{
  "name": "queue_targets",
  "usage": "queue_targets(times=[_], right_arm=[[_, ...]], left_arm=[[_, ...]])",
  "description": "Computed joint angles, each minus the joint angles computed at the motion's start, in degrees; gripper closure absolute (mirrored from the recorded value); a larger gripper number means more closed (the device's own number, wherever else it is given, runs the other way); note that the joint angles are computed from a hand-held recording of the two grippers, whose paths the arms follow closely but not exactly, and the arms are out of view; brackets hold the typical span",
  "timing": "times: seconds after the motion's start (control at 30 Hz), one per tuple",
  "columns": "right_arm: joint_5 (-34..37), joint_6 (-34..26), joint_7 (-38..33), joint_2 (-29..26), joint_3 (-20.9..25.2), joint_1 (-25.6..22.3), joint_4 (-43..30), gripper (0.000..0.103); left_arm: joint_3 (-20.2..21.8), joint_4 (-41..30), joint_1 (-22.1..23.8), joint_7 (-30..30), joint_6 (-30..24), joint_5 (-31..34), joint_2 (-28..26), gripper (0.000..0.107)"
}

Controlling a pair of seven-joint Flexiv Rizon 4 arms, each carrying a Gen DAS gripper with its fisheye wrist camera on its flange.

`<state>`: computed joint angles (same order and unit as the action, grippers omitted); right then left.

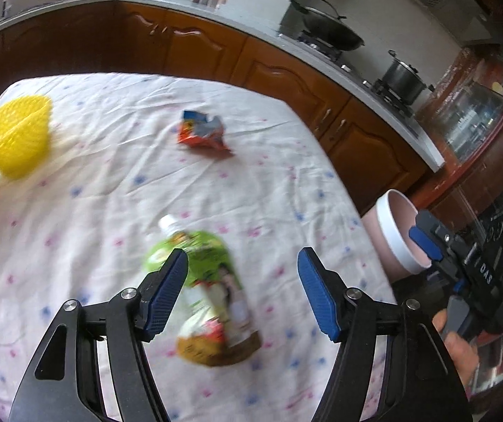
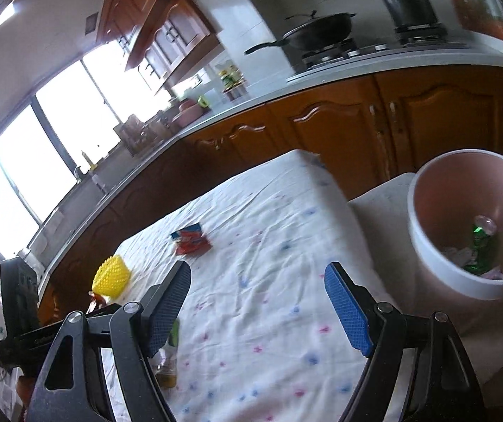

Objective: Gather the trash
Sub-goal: 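Move both open grippers back over the table toward the drink pouch, then grasp the green drink pouch with the left gripper while the right gripper grasps the snack packet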

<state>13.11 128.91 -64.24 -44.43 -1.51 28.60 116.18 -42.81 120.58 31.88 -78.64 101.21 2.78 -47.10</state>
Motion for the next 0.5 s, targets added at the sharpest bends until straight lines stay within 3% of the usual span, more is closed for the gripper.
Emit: queue_targets(times=[0.17, 0.37, 0.4, 0.47, 0.5], right_arm=[[-3.7, -3.6, -0.6, -1.0, 0.4, 0.1, -3.1, 0.023], [-8.4, -7.9, 0.1, -2.6, 1.1, -0.5, -7.2, 0.023], [-8.7, -8.5, 0.1, -2.8, 0.8, -0.2, -7.7, 0.023], [-9.2, -9.4, 0.1, -3.2, 0.2, 0.5, -8.6, 0.023], [-9.5, -9.7, 0.2, -3.4, 0.2, 0.5, -9.0, 0.023]], left_arm=[[0.5, 0.9, 1.1, 0.3, -0.6, 0.1, -0.5, 0.041], [3.4, -0.4, -2.0, 2.2, -2.5, -1.2, -1.1, 0.041], [3.9, -0.7, -2.6, 2.5, -2.9, -1.6, -1.1, 0.045], [3.9, -1.6, -2.9, 3.4, -4.5, -2.7, -2.0, 0.062], [3.2, -2.0, -2.3, 4.0, -5.8, -3.4, -2.8, 0.082]])
